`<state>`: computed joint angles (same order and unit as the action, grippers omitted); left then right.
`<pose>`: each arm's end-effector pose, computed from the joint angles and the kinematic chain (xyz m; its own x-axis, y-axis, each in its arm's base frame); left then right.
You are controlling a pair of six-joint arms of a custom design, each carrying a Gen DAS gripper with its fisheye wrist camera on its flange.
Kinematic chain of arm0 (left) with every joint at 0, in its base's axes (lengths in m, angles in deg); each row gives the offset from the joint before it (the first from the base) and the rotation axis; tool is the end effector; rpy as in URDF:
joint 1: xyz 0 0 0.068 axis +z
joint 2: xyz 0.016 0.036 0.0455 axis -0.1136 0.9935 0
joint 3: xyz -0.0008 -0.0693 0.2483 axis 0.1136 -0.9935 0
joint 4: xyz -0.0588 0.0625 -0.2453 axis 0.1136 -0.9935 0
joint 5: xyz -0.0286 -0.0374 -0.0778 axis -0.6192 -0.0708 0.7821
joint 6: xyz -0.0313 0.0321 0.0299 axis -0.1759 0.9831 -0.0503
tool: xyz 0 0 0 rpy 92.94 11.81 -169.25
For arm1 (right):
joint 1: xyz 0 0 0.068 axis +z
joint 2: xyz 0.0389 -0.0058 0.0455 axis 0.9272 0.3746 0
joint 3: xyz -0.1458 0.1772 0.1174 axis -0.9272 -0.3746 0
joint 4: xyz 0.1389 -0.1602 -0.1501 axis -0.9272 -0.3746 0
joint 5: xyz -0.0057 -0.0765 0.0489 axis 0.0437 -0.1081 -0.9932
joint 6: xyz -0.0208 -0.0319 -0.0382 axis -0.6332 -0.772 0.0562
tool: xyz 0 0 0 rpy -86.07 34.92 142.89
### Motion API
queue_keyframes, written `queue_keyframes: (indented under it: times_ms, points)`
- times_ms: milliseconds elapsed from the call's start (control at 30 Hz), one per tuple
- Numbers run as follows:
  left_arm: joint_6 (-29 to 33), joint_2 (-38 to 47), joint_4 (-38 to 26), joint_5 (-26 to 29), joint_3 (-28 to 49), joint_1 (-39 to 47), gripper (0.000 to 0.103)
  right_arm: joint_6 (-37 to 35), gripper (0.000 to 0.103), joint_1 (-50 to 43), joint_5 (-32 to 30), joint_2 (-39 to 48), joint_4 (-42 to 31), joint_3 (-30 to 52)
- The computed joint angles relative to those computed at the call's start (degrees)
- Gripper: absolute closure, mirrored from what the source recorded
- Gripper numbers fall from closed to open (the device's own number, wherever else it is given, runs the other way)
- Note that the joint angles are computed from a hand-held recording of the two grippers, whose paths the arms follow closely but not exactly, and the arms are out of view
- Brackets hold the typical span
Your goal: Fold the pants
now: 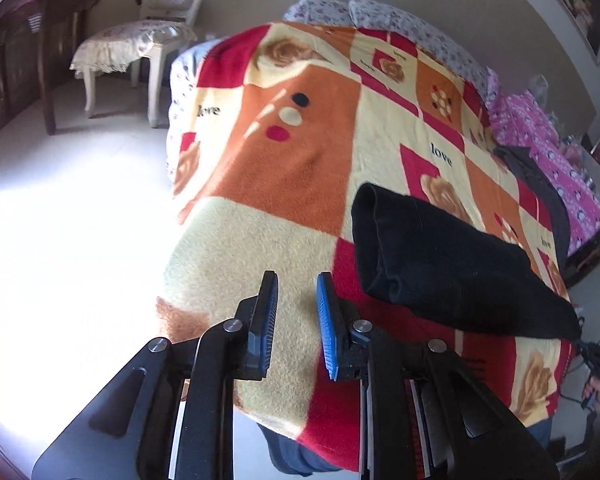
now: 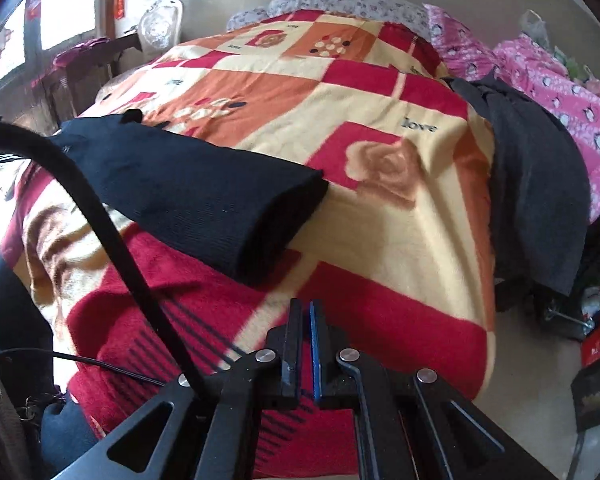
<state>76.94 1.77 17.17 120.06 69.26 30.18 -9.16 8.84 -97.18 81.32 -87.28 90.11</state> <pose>0.2386 0.1527 0.1342 -0.7088 -0.2876 -0.6442 -0.0774 0.9393 -0.3342 0.2006 -0.2952 0.1322 -0.7308 -0.2598 -0.6313 -0.2528 0.9620 -0.1033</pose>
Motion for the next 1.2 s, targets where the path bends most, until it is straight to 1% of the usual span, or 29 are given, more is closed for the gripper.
queue_keyframes:
  times_ms: [100, 167, 200, 233, 300, 333, 400, 433, 467, 500, 533, 567, 600, 633, 667, 767, 833, 900, 967, 1000, 1100, 1133, 1200]
  points:
    - [-4.5, -5.9, 2.2, 2.0, -3.4, -0.7, 0.086, 5.7, 0.102, -0.4, 5.0, -2.1, 8.4, -2.6]
    - [-7.1, -9.0, 2.8, 5.2, -5.1, -3.3, 0.086, 10.1, 0.102, 0.1, 8.4, -4.1, 14.3, -4.9]
    - [-9.0, -10.1, 3.4, 6.6, -5.9, -5.5, 0.086, 12.0, 0.102, 0.4, 8.7, -5.0, 15.5, -5.4]
    - [-11.0, -10.4, 4.3, 7.8, -6.4, -8.1, 0.086, 13.8, 0.102, 0.3, 7.6, -5.6, 15.7, -5.5]
    - [-15.5, -8.4, 7.6, 9.2, -6.8, -13.5, 0.086, 18.0, 0.102, 0.6, 5.0, -7.2, 16.0, -6.0]
    - [-16.6, -6.3, 9.1, 8.1, -6.5, -16.1, 0.086, 19.4, 0.102, 0.7, 3.9, -7.9, 15.8, -6.1]
    - [-17.2, 0.1, 10.8, 1.1, -4.6, -20.8, 0.086, 22.1, 0.102, 1.2, 2.0, -9.8, 15.9, -7.3]
    - [-17.5, 4.4, 12.2, -0.7, -3.4, -21.8, 0.091, 22.9, 0.102, 1.4, 0.9, -11.2, 15.6, -8.3]
    - [-19.0, 6.0, 19.3, -0.2, -5.1, -21.2, 0.095, 23.4, 0.102, 1.7, 0.3, -11.8, 15.0, -8.5]
    - [-18.9, 8.2, 20.3, -0.3, -3.9, -20.9, 0.100, 23.8, 0.102, 2.0, -0.3, -12.3, 14.4, -8.7]
    - [-19.3, 10.2, 21.7, 1.4, -2.6, -20.0, 0.100, 24.1, 0.102, 2.3, -0.9, -12.9, 13.6, -8.9]
    - [-19.3, 11.9, 21.7, 2.2, -0.9, -19.8, 0.100, 24.5, 0.102, 2.4, -1.3, -13.7, 13.1, -9.3]
    - [-19.6, 12.8, 21.8, 0.9, 0.7, -20.2, 0.100, 25.2, 0.102, 2.6, -1.7, -14.3, 13.3, -10.0]
    - [-19.1, 13.5, 21.4, -1.5, 2.2, -21.0, 0.100, 26.1, 0.102, 3.0, -2.0, -14.6, 13.8, -10.5]
    - [-18.2, 14.5, 20.5, -3.3, 4.3, -21.9, 0.100, 27.1, 0.101, 3.4, -2.4, -14.7, 13.9, -10.5]
    - [-18.2, 17.1, 15.8, -6.6, 10.3, -23.2, 0.100, 29.9, 0.101, 4.5, -3.3, -13.6, 13.2, -9.7]
    - [-15.5, 17.5, 14.8, -9.4, 11.6, -24.5, 0.100, 31.0, 0.101, 4.9, -3.5, -12.9, 11.9, -8.8]
    - [-14.3, 18.1, 14.7, -9.3, 12.2, -24.3, 0.100, 31.8, 0.101, 4.6, -4.5, -11.7, 9.8, -6.9]
    - [-14.1, 18.5, 16.5, -8.4, 11.3, -23.8, 0.100, 33.4, 0.101, 4.1, -5.1, -11.1, 8.9, -5.0]
    - [-13.9, 18.4, 18.7, -8.4, 10.1, -23.8, 0.100, 34.3, 0.101, 3.7, -5.9, -10.5, 7.8, -3.5]
    - [-14.8, 18.4, 23.9, -8.3, 7.4, -23.9, 0.100, 36.9, 0.100, 3.0, -10.1, -7.2, 1.6, 2.7]
    - [-15.3, 18.5, 24.8, -8.0, 7.1, -23.8, 0.100, 37.2, 0.098, 3.5, -10.5, -6.4, 0.1, 4.0]
    - [-15.7, 18.6, 25.2, -7.6, 7.0, -23.6, 0.100, 35.4, 0.098, 6.0, -9.8, -5.3, -3.0, 5.5]
